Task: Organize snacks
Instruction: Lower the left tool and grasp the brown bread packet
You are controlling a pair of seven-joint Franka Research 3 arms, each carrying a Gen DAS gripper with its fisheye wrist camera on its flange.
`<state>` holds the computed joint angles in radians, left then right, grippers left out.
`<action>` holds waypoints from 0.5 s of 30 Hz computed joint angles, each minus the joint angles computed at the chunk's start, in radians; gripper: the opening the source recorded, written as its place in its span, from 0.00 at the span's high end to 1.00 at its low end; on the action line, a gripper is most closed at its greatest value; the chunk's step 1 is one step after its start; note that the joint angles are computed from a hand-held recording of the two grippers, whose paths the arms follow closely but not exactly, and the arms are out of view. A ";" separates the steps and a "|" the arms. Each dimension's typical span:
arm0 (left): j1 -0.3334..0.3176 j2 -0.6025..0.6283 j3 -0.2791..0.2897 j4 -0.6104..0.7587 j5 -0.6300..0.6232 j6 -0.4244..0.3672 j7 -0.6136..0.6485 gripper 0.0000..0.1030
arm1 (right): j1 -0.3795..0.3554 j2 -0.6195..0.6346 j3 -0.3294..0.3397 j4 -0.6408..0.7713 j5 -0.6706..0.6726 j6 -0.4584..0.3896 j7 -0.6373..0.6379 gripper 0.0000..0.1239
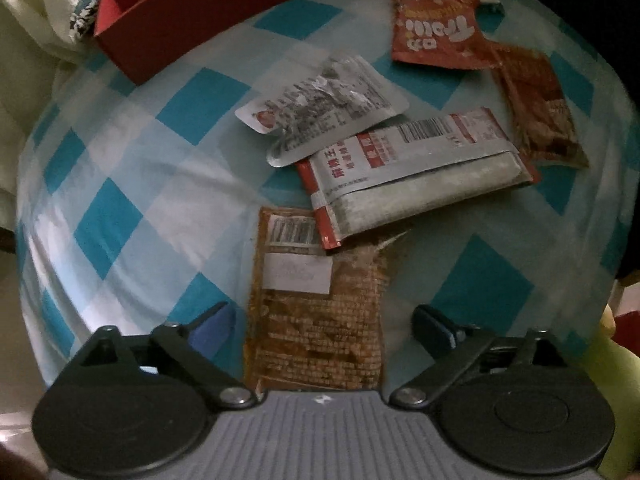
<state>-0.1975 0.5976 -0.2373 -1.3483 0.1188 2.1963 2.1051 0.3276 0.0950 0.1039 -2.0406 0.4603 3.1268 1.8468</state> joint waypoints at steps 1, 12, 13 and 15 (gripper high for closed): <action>0.005 -0.004 -0.002 -0.003 -0.009 0.002 -0.003 0.20 | 0.023 -0.001 -0.033 -0.005 -0.068 -0.007 0.062 0.17; 0.084 -0.007 -0.029 0.033 -0.169 -0.004 -0.034 0.55 | 0.063 0.098 -0.088 0.174 -0.590 -0.451 0.283 0.17; 0.089 -0.007 -0.029 0.037 -0.180 -0.002 -0.043 0.56 | 0.065 0.119 -0.081 0.209 -0.609 -0.503 0.240 0.17; 0.092 -0.005 -0.024 0.041 -0.196 0.014 -0.076 0.56 | 0.067 0.167 -0.070 0.276 -0.623 -0.587 0.159 0.17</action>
